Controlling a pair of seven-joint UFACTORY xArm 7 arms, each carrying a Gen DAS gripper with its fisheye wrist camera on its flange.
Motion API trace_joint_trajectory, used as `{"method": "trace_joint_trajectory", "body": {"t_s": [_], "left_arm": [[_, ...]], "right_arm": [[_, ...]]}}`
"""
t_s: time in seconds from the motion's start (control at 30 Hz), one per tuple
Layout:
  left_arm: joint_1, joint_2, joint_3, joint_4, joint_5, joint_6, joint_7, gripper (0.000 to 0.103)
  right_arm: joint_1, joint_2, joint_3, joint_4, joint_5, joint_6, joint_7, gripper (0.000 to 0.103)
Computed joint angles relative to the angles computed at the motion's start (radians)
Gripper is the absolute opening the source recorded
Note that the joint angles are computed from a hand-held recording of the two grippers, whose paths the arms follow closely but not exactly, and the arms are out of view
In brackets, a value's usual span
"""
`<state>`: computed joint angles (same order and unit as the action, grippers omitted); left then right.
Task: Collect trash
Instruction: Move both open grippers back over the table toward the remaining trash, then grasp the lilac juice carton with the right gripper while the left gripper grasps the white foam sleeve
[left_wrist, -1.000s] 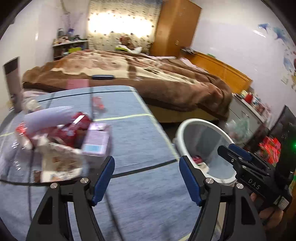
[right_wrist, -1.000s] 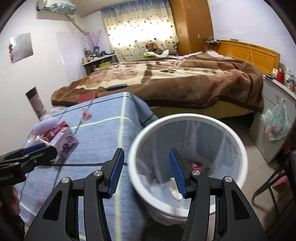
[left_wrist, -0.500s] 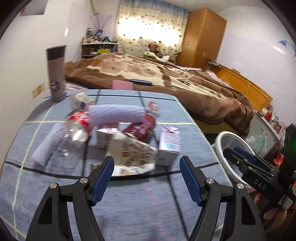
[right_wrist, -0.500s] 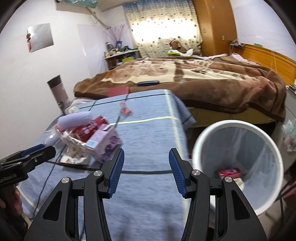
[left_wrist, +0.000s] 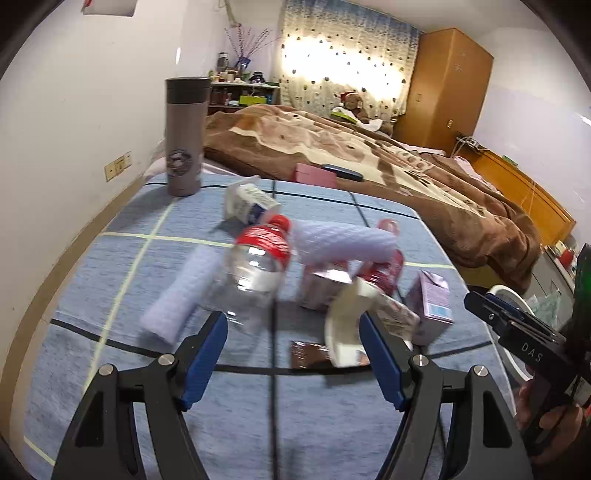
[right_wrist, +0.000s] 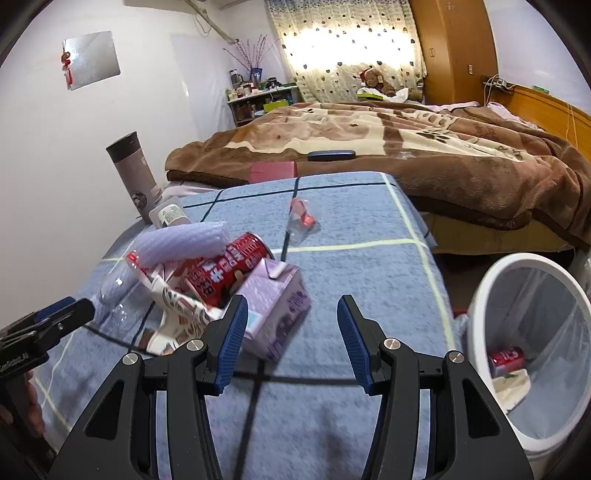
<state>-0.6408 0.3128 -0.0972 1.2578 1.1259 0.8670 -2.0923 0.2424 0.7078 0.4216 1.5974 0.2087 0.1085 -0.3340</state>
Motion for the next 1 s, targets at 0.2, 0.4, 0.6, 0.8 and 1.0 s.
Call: {"method": "trace_joint_trajectory", "body": {"t_s": [0.2, 0.4, 0.6, 0.8, 1.0], "left_arm": [[0.057, -0.081, -0.001, -0.119, -0.035, -0.022, -0.011, 0.078], [0.134, -0.114, 0.0, -0.203, -0.063, -0.09, 0.007, 0.078], [0.177, -0.112, 0.005, -0.232, -0.066, -0.134, 0.019, 0.078], [0.213, -0.087, 0.021, -0.232, -0.066, -0.221, 0.057, 0.078], [0.207, -0.077, 0.044, -0.224, -0.048, -0.275, 0.076, 0.075]], "right_arm": [[0.126, 0.04, -0.133, 0.101, -0.039, 0.067, 0.11, 0.057], [0.223, 0.085, -0.252, 0.203, -0.113, 0.154, 0.252, 0.057], [0.261, 0.103, -0.3, 0.236, -0.184, 0.169, 0.333, 0.065], [0.31, 0.085, -0.372, 0.214, -0.275, 0.149, 0.422, 0.065], [0.307, 0.066, -0.382, 0.19, -0.313, 0.145, 0.487, 0.065]]}}
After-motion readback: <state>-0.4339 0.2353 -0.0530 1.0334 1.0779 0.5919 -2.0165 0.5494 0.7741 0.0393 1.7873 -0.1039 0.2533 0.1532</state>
